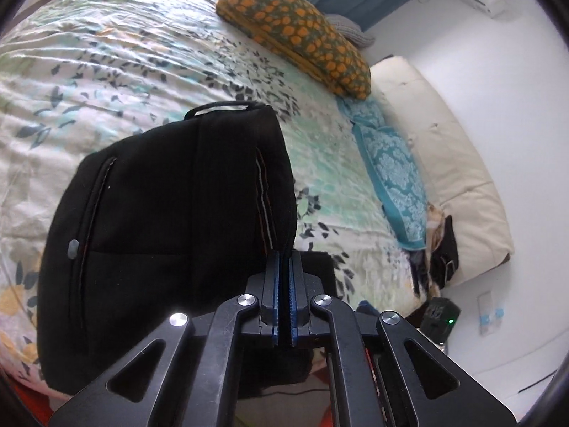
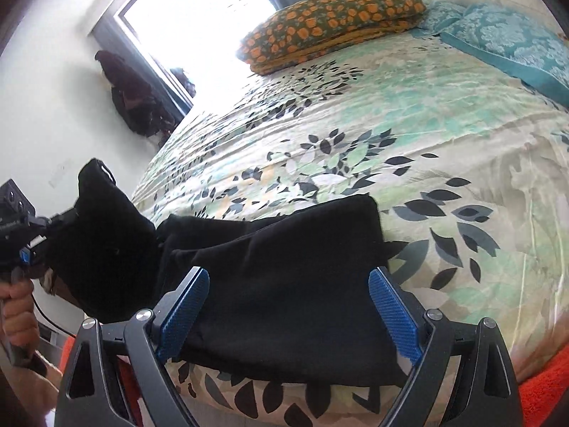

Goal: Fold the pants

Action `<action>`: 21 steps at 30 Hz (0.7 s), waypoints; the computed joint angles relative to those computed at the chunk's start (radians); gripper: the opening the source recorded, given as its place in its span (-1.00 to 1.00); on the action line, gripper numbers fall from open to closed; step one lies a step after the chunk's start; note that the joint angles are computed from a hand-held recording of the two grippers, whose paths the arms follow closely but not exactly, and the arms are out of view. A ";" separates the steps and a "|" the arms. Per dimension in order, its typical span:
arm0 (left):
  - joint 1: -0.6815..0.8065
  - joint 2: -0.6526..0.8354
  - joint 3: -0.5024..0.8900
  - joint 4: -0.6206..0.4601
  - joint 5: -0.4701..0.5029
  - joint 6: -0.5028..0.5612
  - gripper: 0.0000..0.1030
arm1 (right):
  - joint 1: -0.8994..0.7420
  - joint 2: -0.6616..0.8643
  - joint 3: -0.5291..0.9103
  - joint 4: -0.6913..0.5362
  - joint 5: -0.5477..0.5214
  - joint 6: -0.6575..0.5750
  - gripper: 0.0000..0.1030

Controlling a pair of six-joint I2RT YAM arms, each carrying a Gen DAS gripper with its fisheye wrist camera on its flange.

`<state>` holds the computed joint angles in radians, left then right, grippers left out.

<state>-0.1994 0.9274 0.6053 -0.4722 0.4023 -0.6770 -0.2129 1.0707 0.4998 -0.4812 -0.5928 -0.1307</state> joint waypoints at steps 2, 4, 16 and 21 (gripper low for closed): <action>-0.095 0.102 -0.034 0.106 -0.037 -0.078 -0.96 | -0.086 0.041 0.021 -0.022 -0.051 -0.037 0.77; -0.190 0.186 -0.047 0.168 -0.107 -0.117 -0.96 | -0.155 0.075 0.040 -0.044 -0.090 -0.071 0.77; -0.375 0.093 -0.097 0.126 -0.241 -0.150 -0.96 | 0.203 0.343 0.151 -0.019 -0.395 0.148 0.86; -0.420 0.044 -0.106 0.106 -0.278 -0.151 -0.94 | 0.429 0.621 0.242 0.234 -0.432 0.387 -0.34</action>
<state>-0.6195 0.9713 0.4998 -0.3663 0.1242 -0.8277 0.2160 1.6916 0.7421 -0.2467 -1.0250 0.2561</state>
